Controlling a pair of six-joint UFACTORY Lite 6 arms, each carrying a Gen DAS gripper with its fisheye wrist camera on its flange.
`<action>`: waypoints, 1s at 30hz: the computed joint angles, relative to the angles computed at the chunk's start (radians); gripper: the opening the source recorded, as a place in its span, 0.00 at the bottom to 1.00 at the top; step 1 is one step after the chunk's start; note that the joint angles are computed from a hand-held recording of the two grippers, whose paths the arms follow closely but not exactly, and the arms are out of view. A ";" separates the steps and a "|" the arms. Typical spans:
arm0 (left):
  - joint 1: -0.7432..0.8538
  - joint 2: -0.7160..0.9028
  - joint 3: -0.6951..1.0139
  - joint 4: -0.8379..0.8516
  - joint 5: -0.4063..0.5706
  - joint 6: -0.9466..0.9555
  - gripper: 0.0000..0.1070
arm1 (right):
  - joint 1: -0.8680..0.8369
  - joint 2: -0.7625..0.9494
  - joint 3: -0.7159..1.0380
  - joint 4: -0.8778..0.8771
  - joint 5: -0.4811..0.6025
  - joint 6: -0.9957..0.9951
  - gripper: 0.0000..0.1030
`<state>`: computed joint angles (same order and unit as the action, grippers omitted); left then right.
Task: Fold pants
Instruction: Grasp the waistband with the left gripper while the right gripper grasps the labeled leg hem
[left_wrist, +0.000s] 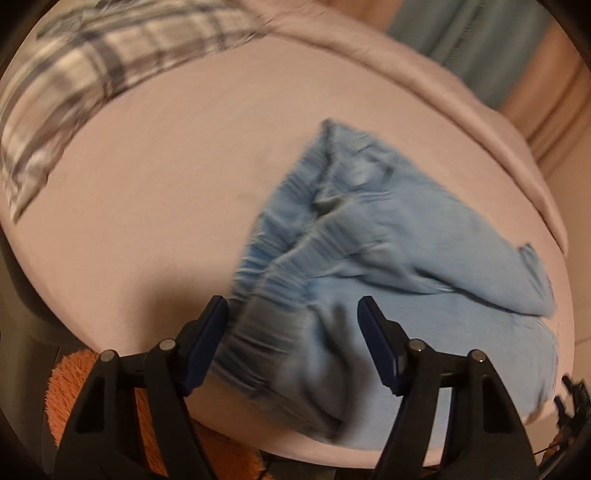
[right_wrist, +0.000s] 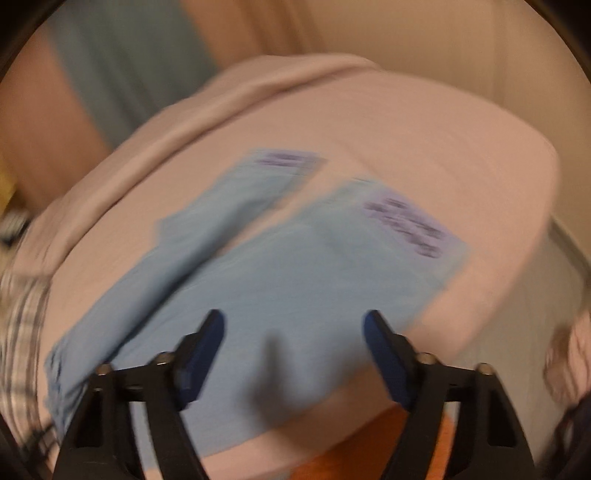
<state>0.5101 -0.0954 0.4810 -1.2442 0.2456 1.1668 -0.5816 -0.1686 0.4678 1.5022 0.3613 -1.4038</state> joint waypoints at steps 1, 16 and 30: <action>0.020 0.039 0.017 0.023 0.019 -0.015 0.63 | -0.075 0.097 0.049 0.021 0.019 -0.036 0.63; 0.300 -0.010 0.047 0.030 0.397 0.083 0.29 | -0.243 0.472 0.401 -0.097 0.092 0.108 0.09; 0.269 0.025 -0.020 0.090 0.259 0.059 0.36 | -0.269 0.499 0.297 0.271 0.070 -0.279 0.04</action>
